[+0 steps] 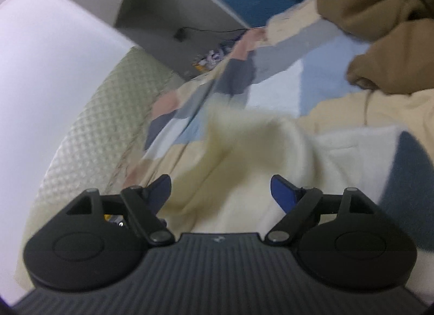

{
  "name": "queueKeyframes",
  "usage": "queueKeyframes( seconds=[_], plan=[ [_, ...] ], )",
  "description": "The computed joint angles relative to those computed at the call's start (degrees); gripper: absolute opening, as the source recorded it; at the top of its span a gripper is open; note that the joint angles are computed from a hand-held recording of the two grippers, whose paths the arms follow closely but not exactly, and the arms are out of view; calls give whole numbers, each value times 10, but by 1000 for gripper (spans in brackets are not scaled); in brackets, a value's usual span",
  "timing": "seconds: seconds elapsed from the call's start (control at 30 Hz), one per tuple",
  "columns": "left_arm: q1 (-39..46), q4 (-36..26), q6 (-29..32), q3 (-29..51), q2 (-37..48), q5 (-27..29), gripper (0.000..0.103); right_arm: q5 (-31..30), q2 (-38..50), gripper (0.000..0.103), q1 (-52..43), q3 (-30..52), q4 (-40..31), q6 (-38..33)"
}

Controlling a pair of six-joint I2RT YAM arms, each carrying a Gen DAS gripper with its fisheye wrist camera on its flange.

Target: Fold large clothes

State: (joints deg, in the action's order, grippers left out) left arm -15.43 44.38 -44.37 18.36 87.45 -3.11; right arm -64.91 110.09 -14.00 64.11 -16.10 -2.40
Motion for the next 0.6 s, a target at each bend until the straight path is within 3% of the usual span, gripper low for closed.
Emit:
queueKeyframes(
  seconds=[0.13,0.3,0.43,0.5,0.6],
  plan=[
    [-51,-98,12,-4,-62,-48,82,8,-47,83,-5,-40,-27,-62],
    [-102,-148,10,-4,-68,-80,82,61,-91,81,-4,-95,-50,-123],
    [-111,-164,16,11,-41,-109,82,125,-135,67,18,-142,7,-129],
    [-103,-156,11,16,-22,-108,82,185,-155,56,40,-169,63,-121],
    [-87,-157,18,32,0,-106,82,281,-157,55,78,-201,149,-131]
  ],
)
